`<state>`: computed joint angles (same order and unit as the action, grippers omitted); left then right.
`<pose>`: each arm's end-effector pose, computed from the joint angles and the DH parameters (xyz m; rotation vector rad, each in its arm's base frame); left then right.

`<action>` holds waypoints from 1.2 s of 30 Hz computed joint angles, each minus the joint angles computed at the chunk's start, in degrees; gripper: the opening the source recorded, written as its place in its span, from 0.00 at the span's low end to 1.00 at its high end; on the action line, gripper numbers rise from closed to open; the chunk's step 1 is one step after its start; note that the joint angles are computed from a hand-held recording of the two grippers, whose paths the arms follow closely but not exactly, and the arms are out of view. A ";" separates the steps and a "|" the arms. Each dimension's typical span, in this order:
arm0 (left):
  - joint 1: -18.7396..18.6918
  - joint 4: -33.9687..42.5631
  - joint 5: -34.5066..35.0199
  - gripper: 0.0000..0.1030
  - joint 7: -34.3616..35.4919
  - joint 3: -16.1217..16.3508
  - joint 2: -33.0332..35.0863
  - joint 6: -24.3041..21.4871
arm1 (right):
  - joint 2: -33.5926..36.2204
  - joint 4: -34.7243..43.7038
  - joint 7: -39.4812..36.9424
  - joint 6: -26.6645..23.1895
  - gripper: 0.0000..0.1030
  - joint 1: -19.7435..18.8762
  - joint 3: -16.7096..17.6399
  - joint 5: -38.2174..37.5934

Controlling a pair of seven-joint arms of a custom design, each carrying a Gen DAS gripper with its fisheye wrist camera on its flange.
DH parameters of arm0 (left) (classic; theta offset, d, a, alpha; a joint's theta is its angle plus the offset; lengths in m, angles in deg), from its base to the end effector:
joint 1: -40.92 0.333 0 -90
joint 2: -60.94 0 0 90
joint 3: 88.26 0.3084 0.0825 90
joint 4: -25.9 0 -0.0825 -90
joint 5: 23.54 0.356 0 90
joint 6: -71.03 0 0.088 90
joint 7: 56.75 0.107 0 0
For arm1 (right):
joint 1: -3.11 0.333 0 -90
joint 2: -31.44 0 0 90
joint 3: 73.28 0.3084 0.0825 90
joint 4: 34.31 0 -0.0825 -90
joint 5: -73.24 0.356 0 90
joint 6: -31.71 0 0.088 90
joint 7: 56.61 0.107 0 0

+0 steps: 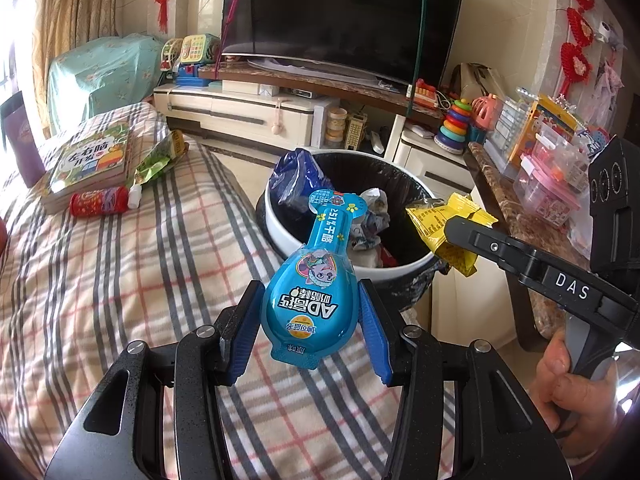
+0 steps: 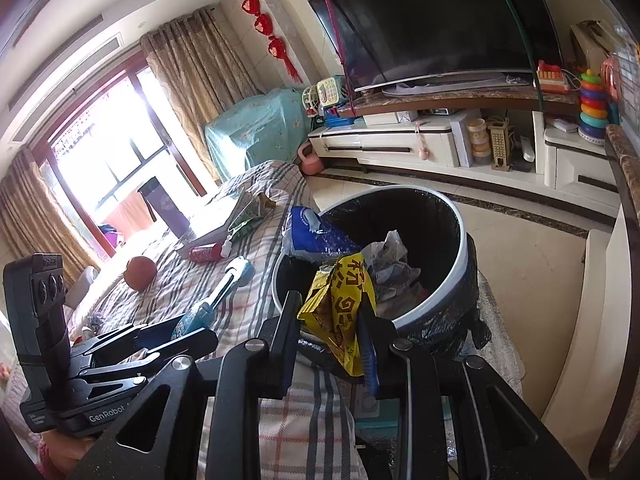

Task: Collect trash
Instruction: 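Carry the blue bottle and yellow bag over the bin and open both tools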

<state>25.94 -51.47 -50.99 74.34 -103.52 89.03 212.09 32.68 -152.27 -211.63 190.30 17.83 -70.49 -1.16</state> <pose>0.6392 -0.3195 0.5239 -0.9201 2.6120 -1.1571 0.5224 0.2079 0.4837 -1.0288 1.9739 -0.6918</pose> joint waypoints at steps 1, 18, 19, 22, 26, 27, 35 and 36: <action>-0.26 0.81 0.36 0.45 -0.30 0.11 0.46 -0.34 | 0.01 0.11 -0.49 0.05 0.26 -0.11 -0.11 0.41; -3.93 13.05 6.96 0.45 -5.32 1.31 8.10 -4.76 | 0.87 1.03 -7.92 0.56 0.26 -1.88 -1.36 6.39; -4.19 14.04 7.37 0.45 -5.66 1.39 8.70 -5.19 | 0.99 1.05 -8.66 0.65 0.26 -2.02 -1.48 7.02; -4.72 15.82 8.25 0.45 -6.26 1.50 9.81 -5.82 | 1.21 1.12 -10.18 0.80 0.26 -2.33 -1.77 8.36; -5.48 19.29 9.58 0.45 -7.14 1.72 11.87 -7.44 | 1.64 1.50 -12.12 0.87 0.26 -2.65 -2.07 9.79; -5.67 19.99 9.85 0.45 -7.39 1.77 12.28 -7.65 | 1.75 1.57 -12.67 0.89 0.26 -2.74 -2.15 10.23; -7.14 28.32 12.22 0.45 -8.91 2.23 16.92 -11.14 | 2.92 2.99 -16.33 0.97 0.26 -2.95 -2.66 13.16; -7.41 30.35 12.64 0.45 -9.32 2.35 18.04 -12.22 | 3.09 3.25 -16.91 0.91 0.26 -2.96 -2.71 13.59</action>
